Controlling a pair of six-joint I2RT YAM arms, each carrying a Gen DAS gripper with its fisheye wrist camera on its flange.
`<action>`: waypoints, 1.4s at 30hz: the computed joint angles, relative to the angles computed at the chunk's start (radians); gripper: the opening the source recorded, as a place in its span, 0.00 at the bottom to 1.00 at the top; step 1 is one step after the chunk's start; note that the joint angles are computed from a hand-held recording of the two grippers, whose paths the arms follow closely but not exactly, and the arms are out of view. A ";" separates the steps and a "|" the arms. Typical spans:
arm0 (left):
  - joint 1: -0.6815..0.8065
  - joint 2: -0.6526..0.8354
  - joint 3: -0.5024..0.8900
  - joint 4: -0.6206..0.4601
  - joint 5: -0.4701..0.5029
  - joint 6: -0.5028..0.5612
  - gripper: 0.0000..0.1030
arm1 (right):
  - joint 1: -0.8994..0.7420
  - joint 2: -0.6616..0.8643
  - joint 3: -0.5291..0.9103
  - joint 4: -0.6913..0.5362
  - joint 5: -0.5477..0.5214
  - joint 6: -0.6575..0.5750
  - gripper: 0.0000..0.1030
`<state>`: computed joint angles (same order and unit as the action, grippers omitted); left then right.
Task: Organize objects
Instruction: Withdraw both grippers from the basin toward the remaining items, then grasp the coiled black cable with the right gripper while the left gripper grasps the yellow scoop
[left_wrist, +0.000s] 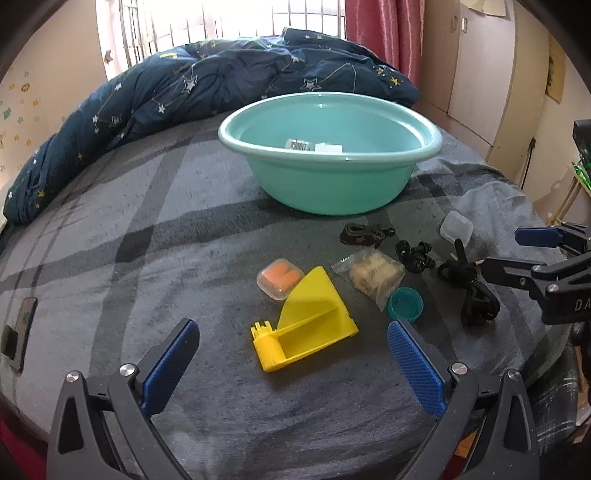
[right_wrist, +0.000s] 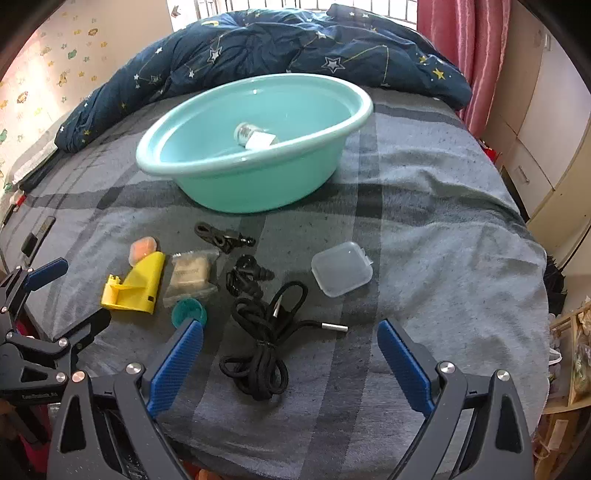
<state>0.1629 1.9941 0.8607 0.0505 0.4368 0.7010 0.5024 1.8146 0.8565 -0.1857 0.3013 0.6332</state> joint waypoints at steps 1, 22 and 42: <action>-0.002 0.006 0.002 0.000 -0.002 -0.001 1.00 | 0.000 0.010 0.005 0.001 -0.002 0.001 0.95; -0.047 0.143 0.068 0.025 -0.068 -0.026 1.00 | -0.037 0.180 0.063 0.042 -0.065 -0.014 0.84; -0.070 0.188 0.108 0.015 -0.099 -0.078 1.00 | -0.029 0.091 0.023 0.062 -0.074 -0.053 0.17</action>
